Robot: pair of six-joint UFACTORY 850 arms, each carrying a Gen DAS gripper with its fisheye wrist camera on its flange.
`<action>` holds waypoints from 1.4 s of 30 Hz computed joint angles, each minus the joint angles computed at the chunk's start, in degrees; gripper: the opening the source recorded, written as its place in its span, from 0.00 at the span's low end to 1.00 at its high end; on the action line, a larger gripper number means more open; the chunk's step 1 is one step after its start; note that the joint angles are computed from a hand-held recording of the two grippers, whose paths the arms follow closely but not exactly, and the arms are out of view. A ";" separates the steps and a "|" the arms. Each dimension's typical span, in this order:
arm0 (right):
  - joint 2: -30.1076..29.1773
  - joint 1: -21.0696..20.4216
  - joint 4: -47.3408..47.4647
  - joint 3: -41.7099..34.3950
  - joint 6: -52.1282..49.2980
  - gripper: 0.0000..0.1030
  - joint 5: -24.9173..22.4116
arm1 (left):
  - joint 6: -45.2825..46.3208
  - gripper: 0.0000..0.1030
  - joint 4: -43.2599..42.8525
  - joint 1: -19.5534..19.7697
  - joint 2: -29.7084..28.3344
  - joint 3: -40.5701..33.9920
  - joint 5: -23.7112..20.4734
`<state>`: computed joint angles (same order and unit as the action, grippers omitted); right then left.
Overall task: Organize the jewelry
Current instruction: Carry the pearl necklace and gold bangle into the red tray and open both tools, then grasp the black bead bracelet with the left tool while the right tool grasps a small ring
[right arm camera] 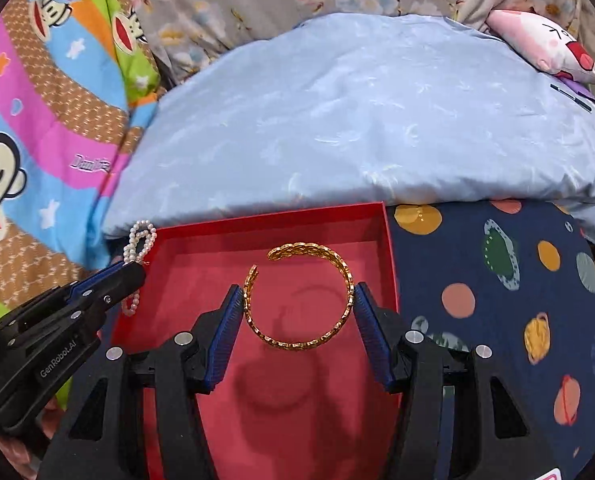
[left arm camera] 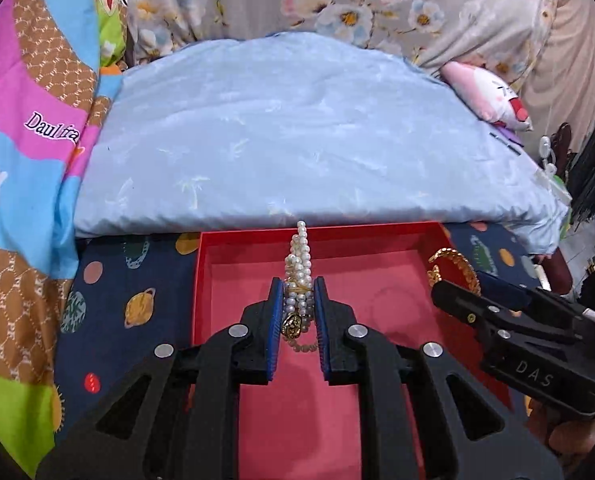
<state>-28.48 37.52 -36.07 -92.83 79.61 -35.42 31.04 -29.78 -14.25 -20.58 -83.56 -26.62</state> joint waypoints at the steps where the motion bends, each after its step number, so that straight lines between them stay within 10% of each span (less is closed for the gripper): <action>1: -0.71 -0.64 1.34 -0.64 -1.30 0.54 0.32 | -0.28 0.14 0.55 -0.02 -0.75 -0.41 -0.13; 5: -2.88 -1.82 3.62 -2.97 -5.23 0.55 0.00 | -3.81 0.18 3.08 -0.32 -4.50 -4.01 -1.81; 7: -3.04 -1.84 1.70 -3.28 -4.49 0.58 -0.60 | -5.04 0.49 2.82 -0.17 -4.71 -4.20 -0.55; 9: -1.64 -1.37 -2.00 -1.95 -1.13 0.67 -1.06 | -5.50 0.57 1.79 0.14 -3.99 -3.64 1.43; 19: 13.70 9.14 -16.21 12.38 14.62 0.74 -10.59 | 3.13 0.79 -4.52 4.85 14.30 12.68 5.59; 27: 21.31 23.25 -14.99 23.34 27.12 0.76 -22.73 | -0.62 0.80 5.07 7.58 30.13 30.50 5.15; 42: 20.23 35.06 -8.14 28.99 41.16 0.76 -22.02 | -8.21 0.73 11.70 5.64 37.46 44.38 3.56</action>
<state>-8.26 72.57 -44.21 -63.84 120.77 -57.44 22.83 -18.08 -8.61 16.88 -39.18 -23.06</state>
